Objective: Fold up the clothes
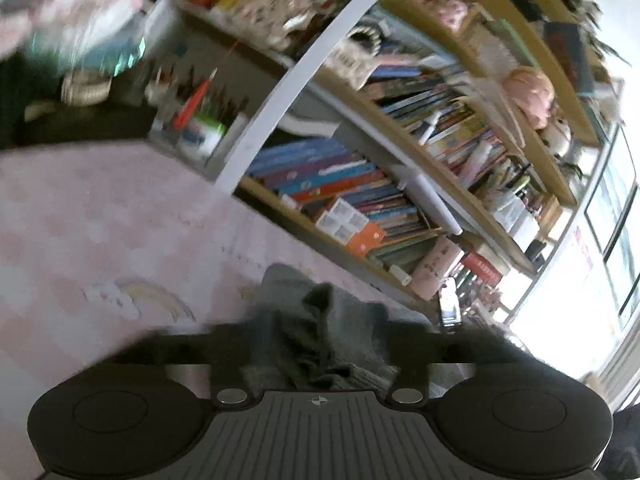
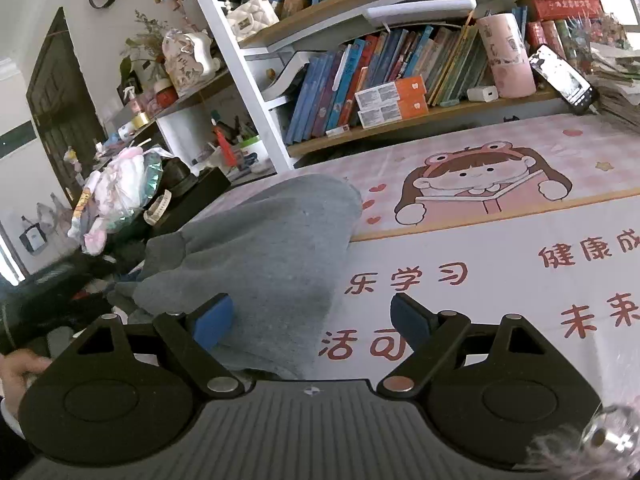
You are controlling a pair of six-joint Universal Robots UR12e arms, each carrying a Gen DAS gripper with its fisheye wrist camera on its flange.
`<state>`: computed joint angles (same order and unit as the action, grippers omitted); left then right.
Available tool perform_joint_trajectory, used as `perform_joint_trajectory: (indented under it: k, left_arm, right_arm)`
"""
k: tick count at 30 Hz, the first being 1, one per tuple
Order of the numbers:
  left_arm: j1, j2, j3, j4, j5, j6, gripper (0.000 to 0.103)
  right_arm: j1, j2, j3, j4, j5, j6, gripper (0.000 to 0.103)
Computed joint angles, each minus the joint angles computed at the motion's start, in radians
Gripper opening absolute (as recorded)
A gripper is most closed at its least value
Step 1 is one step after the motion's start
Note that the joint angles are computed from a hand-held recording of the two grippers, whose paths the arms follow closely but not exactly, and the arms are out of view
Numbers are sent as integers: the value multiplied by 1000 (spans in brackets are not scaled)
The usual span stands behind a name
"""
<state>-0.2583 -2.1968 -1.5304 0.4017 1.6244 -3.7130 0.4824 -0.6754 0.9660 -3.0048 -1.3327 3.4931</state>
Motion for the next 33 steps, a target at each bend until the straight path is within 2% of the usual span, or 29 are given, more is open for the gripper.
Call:
perform_joint_trajectory:
  k: [2, 4, 7, 9, 10, 12, 16, 18, 21, 26, 28, 30, 33]
  left_arm:
    - [-5, 5, -2, -1, 6, 59, 90]
    - [-4, 9, 3, -51, 0, 64, 90]
    - [0, 7, 22, -144, -7, -1, 89]
    - [8, 2, 33, -189, -33, -56, 86]
    - [12, -2, 36, -193, -48, -76, 80]
    - [18, -10, 37, -176, -76, -100, 76]
    - [23, -17, 37, -157, -115, -131, 61]
    - [21, -16, 35, -153, -130, -137, 56]
    - [16, -22, 47, -160, -183, -140, 51]
    - [4, -36, 77, -182, -287, -123, 47]
    - [-1, -41, 88, -193, -315, -111, 47]
    - [-4, -44, 95, -202, -329, -105, 47]
    - [-9, -40, 97, -227, -309, -83, 55]
  right_arm:
    - [-4, 4, -9, 13, 24, 25, 86]
    - [-9, 10, -24, 33, 58, 58, 86]
    - [-15, 32, -79, 86, 117, 81, 86]
    - [-16, 49, -120, 126, 126, 85, 86]
    - [-15, 58, -140, 147, 129, 88, 86]
    - [-17, 75, -173, 179, 144, 111, 86]
    - [-26, 101, -209, 206, 210, 202, 82]
    - [-29, 95, -193, 195, 215, 216, 71]
    - [-35, 71, -141, 142, 190, 253, 61]
    - [-52, 6, -19, 64, 121, 278, 60]
    - [-59, -18, 21, 57, 116, 254, 60]
    - [-65, -36, 51, 55, 122, 224, 62]
    - [-71, -53, 79, 51, 124, 193, 65]
